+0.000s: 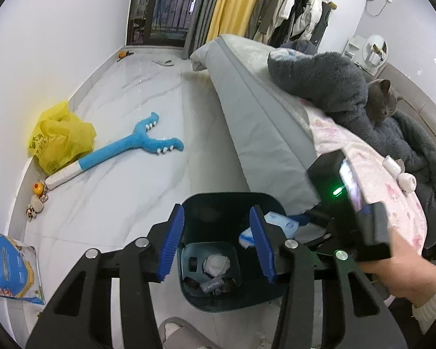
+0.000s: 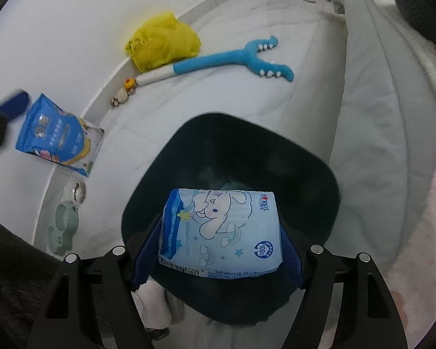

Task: Collect trash
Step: 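Open the right gripper above the teal bin to drop the wipes pack, then move both grippers back over the bed toward the tape roll and cloth ball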

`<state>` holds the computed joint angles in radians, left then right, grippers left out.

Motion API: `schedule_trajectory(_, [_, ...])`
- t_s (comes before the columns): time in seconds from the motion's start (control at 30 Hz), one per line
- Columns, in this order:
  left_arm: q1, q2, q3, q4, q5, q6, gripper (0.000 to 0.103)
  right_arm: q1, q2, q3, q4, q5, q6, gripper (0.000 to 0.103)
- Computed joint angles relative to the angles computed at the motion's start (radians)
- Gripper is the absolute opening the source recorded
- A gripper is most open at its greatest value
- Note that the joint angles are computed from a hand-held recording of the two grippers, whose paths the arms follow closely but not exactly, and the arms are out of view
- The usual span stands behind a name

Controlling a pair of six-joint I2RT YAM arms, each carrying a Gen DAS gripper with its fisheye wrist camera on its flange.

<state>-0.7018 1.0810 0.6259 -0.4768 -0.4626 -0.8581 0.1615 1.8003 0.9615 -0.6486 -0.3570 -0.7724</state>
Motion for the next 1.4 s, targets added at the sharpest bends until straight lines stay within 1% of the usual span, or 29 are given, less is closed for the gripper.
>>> schedule_trajectory(0.13, [-0.006, -0.021, 0.015, -0.012, -0.018, 0.010, 0.050, 0.016, 0.004, -0.021, 0.028, 0.036, 0.000, 0.074])
schedule_trajectory(0.27, [-0.018, -0.025, 0.032, -0.022, -0.029, 0.016, 0.050, 0.023, 0.004, -0.026, 0.025, 0.054, -0.008, 0.079])
schedule_trajectory(0.4, [-0.030, -0.023, 0.048, -0.021, -0.039, 0.028, 0.050, 0.011, -0.030, -0.028, 0.001, 0.032, -0.025, 0.085])
schedule_trajectory(0.5, [-0.032, -0.021, 0.057, -0.019, -0.043, 0.033, 0.050, -0.005, -0.050, -0.023, -0.022, 0.014, -0.045, 0.086])
schedule_trajectory(0.7, [-0.050, 0.002, 0.096, -0.022, -0.067, 0.037, 0.050, -0.060, -0.107, 0.000, -0.095, -0.065, -0.104, 0.086])
schedule_trajectory(0.93, [-0.086, 0.089, 0.192, -0.028, -0.107, 0.063, 0.050, -0.195, -0.153, 0.091, -0.239, -0.230, -0.229, 0.086])
schedule_trajectory(1.1, [-0.099, 0.149, 0.250, -0.015, -0.108, 0.081, 0.055, -0.295, -0.153, 0.164, -0.314, -0.293, -0.298, 0.086])
schedule_trajectory(1.4, [-0.127, 0.301, 0.370, 0.032, -0.091, 0.111, 0.065, -0.477, -0.078, 0.324, -0.427, -0.349, -0.403, 0.086])
